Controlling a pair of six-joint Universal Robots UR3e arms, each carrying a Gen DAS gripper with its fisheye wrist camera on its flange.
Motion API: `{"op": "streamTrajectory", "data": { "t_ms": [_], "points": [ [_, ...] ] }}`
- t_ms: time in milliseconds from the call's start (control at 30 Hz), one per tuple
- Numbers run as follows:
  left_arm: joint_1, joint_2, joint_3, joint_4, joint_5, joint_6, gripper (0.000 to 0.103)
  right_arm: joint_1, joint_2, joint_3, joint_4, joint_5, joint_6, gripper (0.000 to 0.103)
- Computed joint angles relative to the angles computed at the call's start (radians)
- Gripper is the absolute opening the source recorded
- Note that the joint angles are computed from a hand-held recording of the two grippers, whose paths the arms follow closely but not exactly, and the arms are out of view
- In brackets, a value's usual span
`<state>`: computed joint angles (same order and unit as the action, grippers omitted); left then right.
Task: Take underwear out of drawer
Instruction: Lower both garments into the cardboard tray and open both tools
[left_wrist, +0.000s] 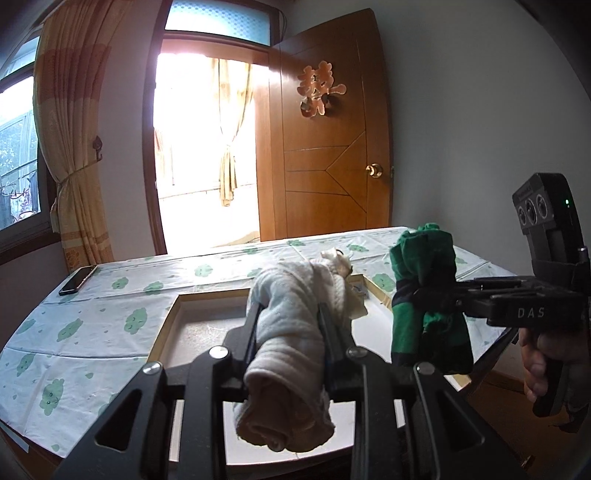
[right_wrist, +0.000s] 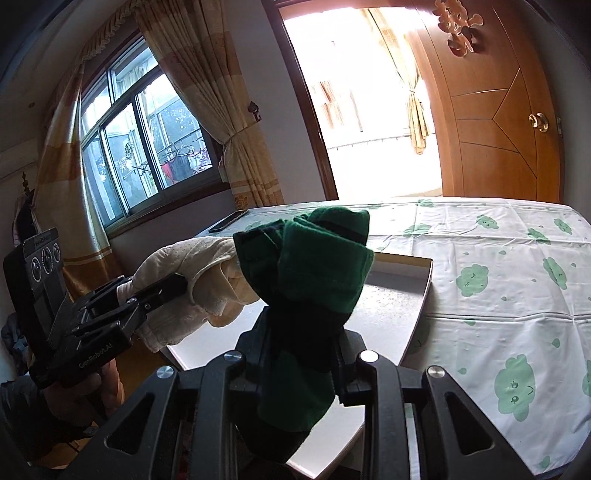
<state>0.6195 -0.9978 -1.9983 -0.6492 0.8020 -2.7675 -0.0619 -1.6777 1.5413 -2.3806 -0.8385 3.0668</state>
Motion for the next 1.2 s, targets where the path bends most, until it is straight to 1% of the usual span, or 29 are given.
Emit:
{"op": "streamTrajectory", "data": {
  "t_ms": [67,167,367,500,567,667,833,900,1000,1033,1067,1100,1133,1167,1200],
  "points": [
    [-0.064,-0.077,0.049,0.036,0.063,-0.042,0.026,0.011,0.046,-0.057,0.033,-0.024,0.001,0.029],
    [-0.157,-0.187,0.14,0.053,0.156,-0.089,0.026,0.019,0.117,-0.146,0.089,-0.05,0.001,0.029],
    [-0.292,-0.368,0.305,0.03,0.288,-0.168,0.026,0.041,0.255,-0.336,0.21,-0.108,-0.011,0.029],
    [-0.341,-0.468,0.41,-0.003,0.342,-0.219,0.026,0.072,0.352,-0.494,0.316,-0.178,-0.031,0.029],
    [-0.361,-0.508,0.461,-0.026,0.365,-0.238,0.026,0.087,0.388,-0.548,0.345,-0.214,-0.037,0.029],
    [-0.375,-0.563,0.541,-0.083,0.375,-0.26,0.026,0.096,0.439,-0.619,0.384,-0.233,-0.036,0.029],
    [-0.394,-0.65,0.642,-0.141,0.387,-0.321,0.026,0.112,0.5,-0.702,0.421,-0.264,-0.023,0.031],
    [-0.401,-0.678,0.674,-0.158,0.384,-0.331,0.026,0.123,0.515,-0.718,0.413,-0.294,-0.019,0.031],
    [-0.423,-0.71,0.71,-0.175,0.402,-0.329,0.026,0.13,0.526,-0.725,0.397,-0.309,-0.014,0.031],
    [-0.431,-0.717,0.717,-0.18,0.409,-0.32,0.026,0.133,0.526,-0.722,0.389,-0.319,-0.007,0.032],
    [-0.441,-0.726,0.728,-0.19,0.423,-0.314,0.027,0.131,0.523,-0.711,0.374,-0.323,-0.003,0.039],
    [-0.451,-0.731,0.732,-0.194,0.446,-0.321,0.032,0.131,0.518,-0.699,0.358,-0.332,0.006,0.049],
    [-0.453,-0.729,0.726,-0.19,0.453,-0.33,0.038,0.126,0.51,-0.678,0.336,-0.335,0.019,0.054],
    [-0.451,-0.725,0.716,-0.184,0.448,-0.33,0.041,0.118,0.497,-0.65,0.31,-0.325,0.03,0.062],
    [-0.45,-0.723,0.714,-0.183,0.448,-0.322,0.043,0.109,0.48,-0.618,0.283,-0.31,0.037,0.064]
  ]
}}
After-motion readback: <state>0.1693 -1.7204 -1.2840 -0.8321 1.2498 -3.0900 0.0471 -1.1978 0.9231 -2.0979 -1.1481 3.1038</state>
